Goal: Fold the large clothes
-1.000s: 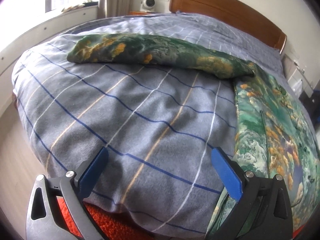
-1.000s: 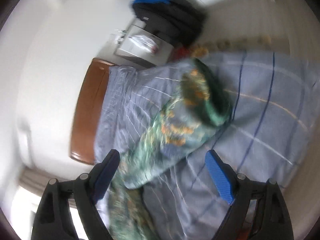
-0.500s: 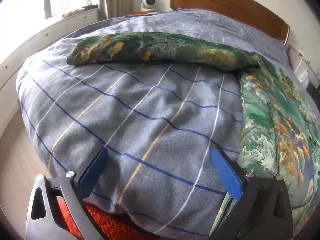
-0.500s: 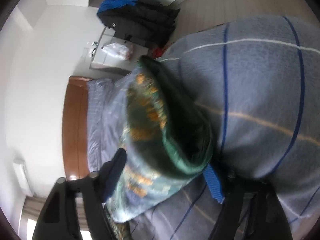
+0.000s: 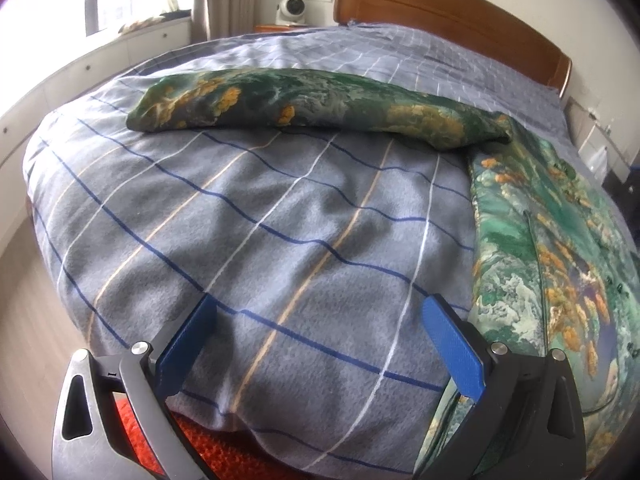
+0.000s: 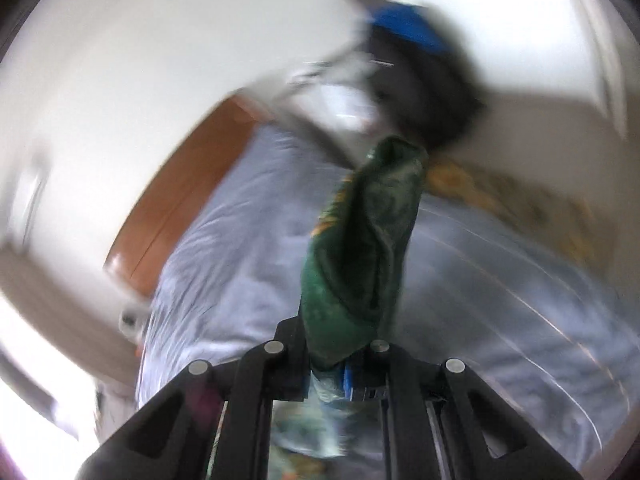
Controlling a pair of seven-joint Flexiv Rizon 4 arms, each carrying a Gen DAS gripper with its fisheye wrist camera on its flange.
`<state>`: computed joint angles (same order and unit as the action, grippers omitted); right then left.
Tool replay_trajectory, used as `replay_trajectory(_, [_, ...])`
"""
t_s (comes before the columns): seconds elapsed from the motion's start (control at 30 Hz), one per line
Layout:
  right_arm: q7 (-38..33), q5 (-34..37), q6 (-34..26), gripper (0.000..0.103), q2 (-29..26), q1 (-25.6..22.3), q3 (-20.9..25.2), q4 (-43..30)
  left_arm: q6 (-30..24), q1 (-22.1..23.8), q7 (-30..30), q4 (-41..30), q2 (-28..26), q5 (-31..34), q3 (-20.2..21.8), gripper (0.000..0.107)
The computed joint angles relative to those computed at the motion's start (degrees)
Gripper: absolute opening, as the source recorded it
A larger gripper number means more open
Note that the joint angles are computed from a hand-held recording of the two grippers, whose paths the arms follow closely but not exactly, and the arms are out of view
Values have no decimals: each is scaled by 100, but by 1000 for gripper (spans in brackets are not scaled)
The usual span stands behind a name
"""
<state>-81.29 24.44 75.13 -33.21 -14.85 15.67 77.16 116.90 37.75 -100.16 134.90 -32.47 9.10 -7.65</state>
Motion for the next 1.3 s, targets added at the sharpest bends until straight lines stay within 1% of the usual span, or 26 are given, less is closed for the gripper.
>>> replay_trajectory(0.07, [-96, -482, -331, 12, -102, 508, 2, -598, 5, 284, -98, -2, -39, 149, -231, 103])
replay_trajectory(0.1, [-217, -462, -453, 12, -97, 706, -62, -726, -3, 420, -142, -7, -60, 223, -338, 103])
replay_trajectory(0.13, [-134, -816, -636, 12, -238, 979, -14, -1041, -4, 532, -177, -9, -78, 290, -425, 103])
replay_trajectory(0.23, [-32, -1232, -1055, 12, -576, 1682, -147, -1639, 19, 722, -237, -7, -104, 433, -563, 103])
replay_trajectory(0.27, [70, -1511, -1152, 12, -748, 1897, -90, -1814, 20, 798, -255, -6, -112, 488, -618, 103])
replay_trajectory(0.3, [24, -1463, -1184, 12, -779, 2147, -220, -1802, 27, 821, -272, -3, -115, 509, -634, 103])
replay_trajectory(0.37, [178, -1678, -1401, 12, -1200, 2600, -279, -2186, 32, 941, -308, 5, -124, 593, -719, 103])
replay_trajectory(0.4, [221, -1711, -1420, 12, -1305, 2709, -290, -2232, 34, 970, -323, 4, -131, 613, -739, 103])
replay_trajectory(0.5, [538, -1865, -1633, 12, -1903, 3123, -361, -2722, 19, 1016, -356, -1, -138, 645, -776, 103])
replay_trajectory(0.53, [560, -1745, -1663, 17, -1977, 3213, -343, -2686, 12, 1019, -367, -4, -140, 643, -780, 103])
replay_trajectory(0.57, [628, -1695, -1762, 20, -2201, 3199, -138, -2837, 5, 1012, -377, -6, -141, 634, -778, 103])
replay_trajectory(0.6, [627, -1557, -1934, 32, -2354, 3180, 19, -2962, 3, 992, -384, -1, -139, 620, -763, 103])
replay_trajectory(0.63, [593, -1376, -2334, 51, -2499, 3115, 245, -3151, -9, 964, -383, -1, -133, 603, -742, 103])
replay_trajectory(0.67, [531, -1080, -2881, 58, -2712, 3002, 571, -3431, -17, 918, -377, -1, -123, 578, -708, 103])
replay_trajectory(0.7, [438, -833, -3114, 60, -2776, 2917, 712, -3524, -14, 893, -373, 2, -118, 565, -687, 103])
replay_trajectory(0.77, [39, -217, -3467, 60, -2857, 2623, 1147, -3603, -24, 844, -368, -13, -122, 531, -653, 103])
replay_trajectory(0.83, [-390, 195, -3336, 64, -2643, 2372, 1275, -3275, -64, 810, -360, -47, -134, 493, -639, 103])
replay_trajectory(0.87, [-543, 331, -3308, 67, -2567, 2285, 1272, -3207, -88, 776, -353, -59, -134, 460, -621, 103])
replay_trajectory(0.9, [-701, 434, -3233, 72, -2427, 2185, 1222, -3046, -94, 740, -343, -64, -132, 430, -598, 103])
replay_trajectory(0.93, [-763, 439, -3186, 74, -2317, 2170, 1080, -2943, -86, 705, -335, -58, -129, 405, -572, 103])
replay_trajectory(1.03, [-970, 267, -2908, 75, -1935, 2235, 507, -2347, -82, 578, -312, -52, -116, 319, -480, 103])
replay_trajectory(1.13, [-543, -293, -2813, 75, -1723, 2434, -136, -1710, -135, 384, -264, -58, -91, 193, -337, 103])
replay_trajectory(1.17, [-366, -450, -2832, 75, -1689, 2449, -268, -1461, -170, 273, -231, -63, -78, 122, -257, 103])
replay_trajectory(1.2, [-334, -467, -2849, 74, -1705, 2388, -214, -1351, -192, 143, -191, -63, -62, 41, -160, 103])
replay_trajectory(1.23, [-497, -368, -2833, 74, -1628, 2215, -46, -1130, -197, 43, -154, -59, -51, -21, -87, 103])
replay_trajectory(1.3, [-777, -400, -2507, 74, -1390, 2125, 58, -705, -185, -125, -77, -48, -36, -120, 35, 103])
